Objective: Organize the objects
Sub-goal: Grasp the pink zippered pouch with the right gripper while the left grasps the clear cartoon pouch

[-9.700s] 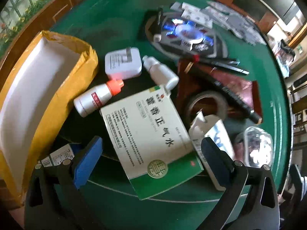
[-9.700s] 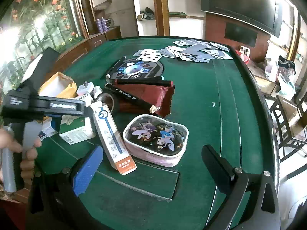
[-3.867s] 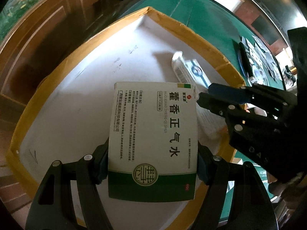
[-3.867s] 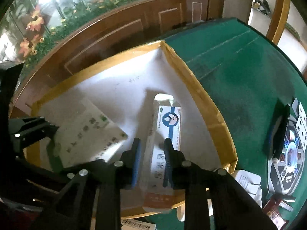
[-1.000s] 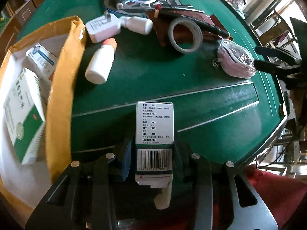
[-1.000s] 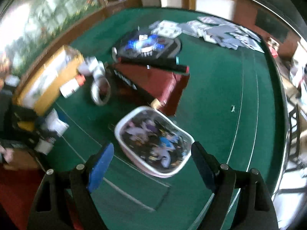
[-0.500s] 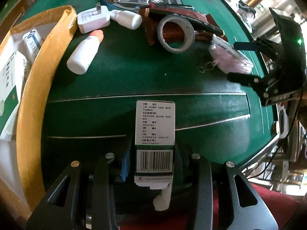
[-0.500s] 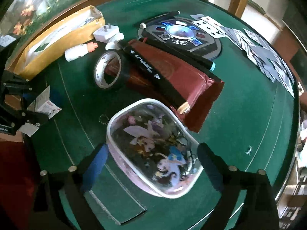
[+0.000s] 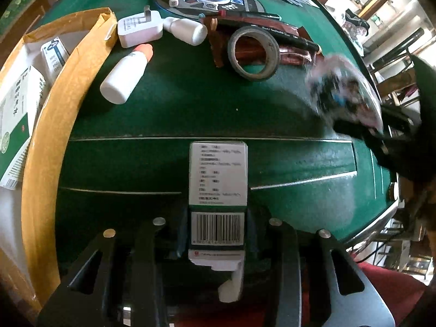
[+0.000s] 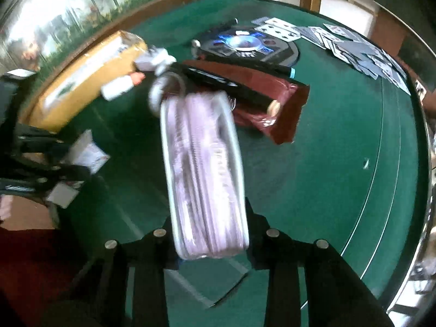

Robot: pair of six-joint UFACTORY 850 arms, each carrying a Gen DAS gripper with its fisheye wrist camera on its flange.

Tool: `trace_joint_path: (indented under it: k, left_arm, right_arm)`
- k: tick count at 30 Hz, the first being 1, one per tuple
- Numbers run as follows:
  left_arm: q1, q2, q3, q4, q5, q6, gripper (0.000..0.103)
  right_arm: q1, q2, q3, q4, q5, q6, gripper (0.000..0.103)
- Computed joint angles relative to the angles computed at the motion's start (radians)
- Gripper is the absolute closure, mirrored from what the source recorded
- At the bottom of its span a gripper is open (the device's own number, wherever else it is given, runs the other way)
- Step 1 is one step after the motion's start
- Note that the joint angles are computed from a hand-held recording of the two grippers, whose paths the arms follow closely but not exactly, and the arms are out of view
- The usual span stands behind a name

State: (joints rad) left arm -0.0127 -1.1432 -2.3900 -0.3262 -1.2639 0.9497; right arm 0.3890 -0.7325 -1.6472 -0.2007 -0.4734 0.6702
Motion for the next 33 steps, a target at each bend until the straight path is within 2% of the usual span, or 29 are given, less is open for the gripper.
trace_joint_path:
  k: [3, 7, 8, 9, 11, 14, 16, 17, 18, 20, 24, 29, 33]
  left_arm:
    - [-0.005, -0.018, -0.028, -0.006, -0.02, -0.019, 0.069]
    - [-0.009, -0.047, -0.079, -0.005, -0.048, -0.035, 0.069]
    - [-0.009, -0.057, -0.097, -0.004, -0.06, -0.042, 0.069]
    - [-0.008, -0.062, -0.106, 0.0, -0.064, -0.048, 0.069]
    - [-0.005, -0.06, -0.103, 0.001, -0.066, -0.052, 0.069]
    - [0.002, -0.038, -0.067, 0.003, -0.052, -0.037, 0.069]
    - [0.0, -0.028, -0.05, 0.011, -0.043, -0.038, 0.069]
    - [0.001, -0.023, -0.042, 0.012, -0.041, -0.038, 0.069]
    - [0.003, -0.015, -0.029, 0.012, -0.036, -0.038, 0.069]
    - [0.008, 0.003, 0.001, 0.017, -0.021, -0.036, 0.069]
    - [0.014, 0.036, 0.058, 0.021, 0.021, -0.039, 0.069]
    - [0.022, 0.081, 0.14, -0.01, 0.086, -0.056, 0.069]
    - [0.024, 0.103, 0.171, -0.029, 0.094, -0.058, 0.069]
  right_arm:
    - [0.007, 0.009, 0.017, 0.109, 0.041, -0.062, 0.069]
    - [0.023, 0.006, 0.011, 0.063, 0.051, 0.007, 0.068]
    - [0.022, 0.005, 0.009, 0.057, 0.051, 0.017, 0.063]
    - [0.023, 0.005, 0.007, 0.052, 0.051, 0.03, 0.051]
    - [0.025, 0.008, 0.008, 0.04, 0.061, 0.055, 0.039]
    - [0.026, 0.003, -0.006, 0.027, 0.063, 0.06, 0.039]
    - [0.026, -0.005, -0.02, 0.01, 0.061, 0.076, 0.04]
    - [0.028, -0.008, -0.026, -0.006, 0.056, 0.093, 0.044]
    - [0.029, -0.014, -0.035, -0.022, 0.049, 0.107, 0.058]
    - [0.034, -0.025, -0.054, -0.056, 0.028, 0.132, 0.07]
    - [0.035, -0.023, -0.046, -0.096, 0.039, 0.189, 0.071]
    - [0.037, 0.006, -0.002, -0.121, 0.111, 0.252, 0.072]
    - [0.042, 0.017, 0.006, -0.136, 0.139, 0.274, 0.072]
